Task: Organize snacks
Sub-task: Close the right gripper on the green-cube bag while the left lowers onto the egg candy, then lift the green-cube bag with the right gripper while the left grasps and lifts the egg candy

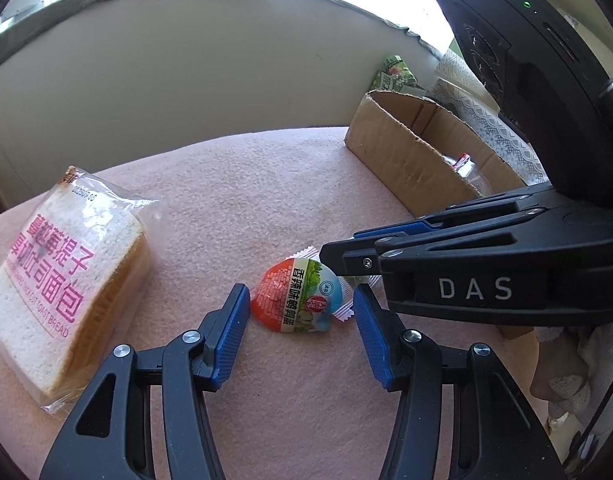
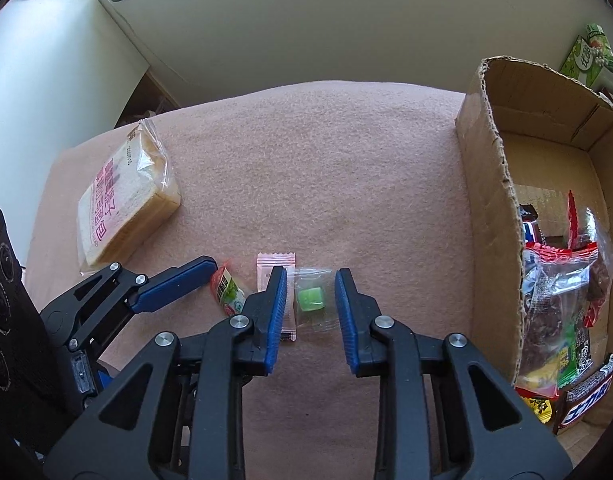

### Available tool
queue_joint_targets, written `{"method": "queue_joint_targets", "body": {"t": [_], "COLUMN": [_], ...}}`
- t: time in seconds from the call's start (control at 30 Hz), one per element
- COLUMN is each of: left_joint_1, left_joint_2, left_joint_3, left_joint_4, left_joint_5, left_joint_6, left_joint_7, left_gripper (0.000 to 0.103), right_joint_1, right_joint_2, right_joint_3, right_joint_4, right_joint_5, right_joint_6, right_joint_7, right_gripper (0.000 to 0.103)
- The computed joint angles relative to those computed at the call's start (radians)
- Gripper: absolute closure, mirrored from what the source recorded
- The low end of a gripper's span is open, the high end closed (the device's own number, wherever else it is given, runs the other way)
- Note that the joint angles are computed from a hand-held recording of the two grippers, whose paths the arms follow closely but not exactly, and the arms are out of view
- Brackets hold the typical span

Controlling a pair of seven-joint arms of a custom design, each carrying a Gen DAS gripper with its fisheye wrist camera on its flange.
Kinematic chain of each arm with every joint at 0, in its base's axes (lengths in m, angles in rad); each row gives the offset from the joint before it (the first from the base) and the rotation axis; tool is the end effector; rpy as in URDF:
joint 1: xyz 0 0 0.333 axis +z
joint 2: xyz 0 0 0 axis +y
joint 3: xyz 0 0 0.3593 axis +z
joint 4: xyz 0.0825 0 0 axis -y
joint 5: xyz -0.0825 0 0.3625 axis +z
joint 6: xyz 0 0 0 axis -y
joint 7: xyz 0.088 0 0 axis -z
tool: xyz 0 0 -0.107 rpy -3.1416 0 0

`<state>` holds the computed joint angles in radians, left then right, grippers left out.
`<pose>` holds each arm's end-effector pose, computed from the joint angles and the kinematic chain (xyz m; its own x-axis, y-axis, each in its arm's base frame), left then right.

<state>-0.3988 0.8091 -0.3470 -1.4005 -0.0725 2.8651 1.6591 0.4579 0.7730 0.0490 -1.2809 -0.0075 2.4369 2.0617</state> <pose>0.6402 -0.4655 0.3624 -0.6022 -0.7584 0.2494 -0.7012 0.3531 -0.6194 0.6973 0.3731 0.3713 0.0332 -0.9791 -0.2007 -0.9478 0.0328 -0.3170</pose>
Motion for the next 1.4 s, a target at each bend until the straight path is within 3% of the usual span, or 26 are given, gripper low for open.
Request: {"method": "queue_joint_targets", "body": {"t": [0.1, 0.3, 0.47, 0.8, 1.13, 1.4], "left_joint_1": [-0.006, -0.002, 0.026, 0.027, 0.025, 0.017], "left_joint_2": [-0.001, -0.009, -0.029, -0.101, -0.147, -0.183], "left_joint_3": [0.01, 0.01, -0.015, 0.024, 0.03, 0.015], "left_joint_4": [0.001, -0.015, -0.057, -0.163, -0.225, -0.257], "left_joint_5": [0.004, 0.007, -0.007, 0.019, 0.047, 0.066], "left_joint_6": [0.002, 0.011, 0.032, 0.084, 0.142, 0.187], "left_joint_7": [-0.009, -0.012, 0.0, -0.031, -0.067, -0.074], "left_gripper": [0.058, 0.062, 0.063, 0.064, 0.064, 0.064], "right_joint_1": [0.001, -0.003, -0.009, -0.018, -0.031, -0.009], "right_joint_2": [0.002, -0.018, -0.04, -0.089, -0.227, -0.364], "right_joint_3": [-0.001, 0.004, 0.007, 0.018, 0.027, -0.015], "right_joint_4": [-0.001, -0.043, -0.089, -0.174, -0.379, -0.547], "right_joint_5": [-0.001, 0.005, 0.013, 0.021, 0.032, -0.033], "right_joint_6": [0.007, 0.038, 0.074, 0.149, 0.288, 0.395], "right_joint_7": [-0.001, -0.003, -0.001, -0.016, -0.035, 0.01], "right_gripper": [0.081, 0.084, 0.085, 0.085, 0.085, 0.085]}}
